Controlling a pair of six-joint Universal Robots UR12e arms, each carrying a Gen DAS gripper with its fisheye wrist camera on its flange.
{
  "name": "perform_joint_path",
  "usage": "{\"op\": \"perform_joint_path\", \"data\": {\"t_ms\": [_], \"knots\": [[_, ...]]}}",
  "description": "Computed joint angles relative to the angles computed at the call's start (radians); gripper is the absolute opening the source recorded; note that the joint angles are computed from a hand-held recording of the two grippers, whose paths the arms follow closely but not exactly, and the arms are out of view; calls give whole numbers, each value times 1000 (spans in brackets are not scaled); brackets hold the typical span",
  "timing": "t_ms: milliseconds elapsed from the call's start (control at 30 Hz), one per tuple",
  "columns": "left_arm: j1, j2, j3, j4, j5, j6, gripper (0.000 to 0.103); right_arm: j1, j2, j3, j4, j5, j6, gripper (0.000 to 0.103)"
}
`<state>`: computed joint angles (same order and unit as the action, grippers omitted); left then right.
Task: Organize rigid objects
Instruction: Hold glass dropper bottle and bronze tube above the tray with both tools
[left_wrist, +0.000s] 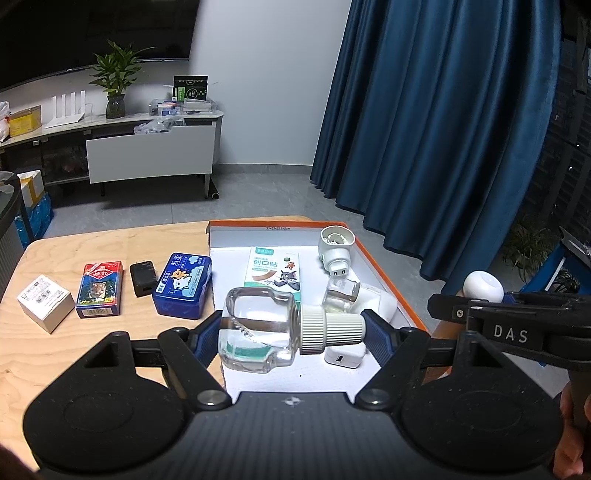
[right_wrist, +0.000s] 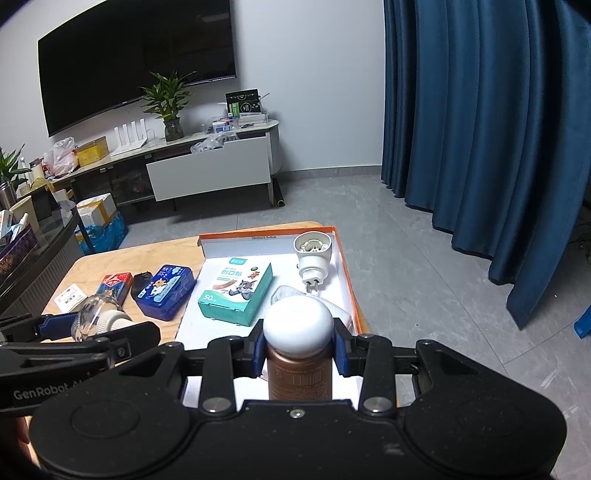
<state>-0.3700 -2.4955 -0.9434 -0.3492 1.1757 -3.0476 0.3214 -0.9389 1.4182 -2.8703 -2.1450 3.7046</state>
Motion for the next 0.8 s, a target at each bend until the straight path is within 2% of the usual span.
{"op": "perform_joint_path", "data": {"t_ms": [800], "knots": [[-2, -12, 19, -28, -1, 6, 79, -5, 13, -17, 35, 20, -2, 44]]}}
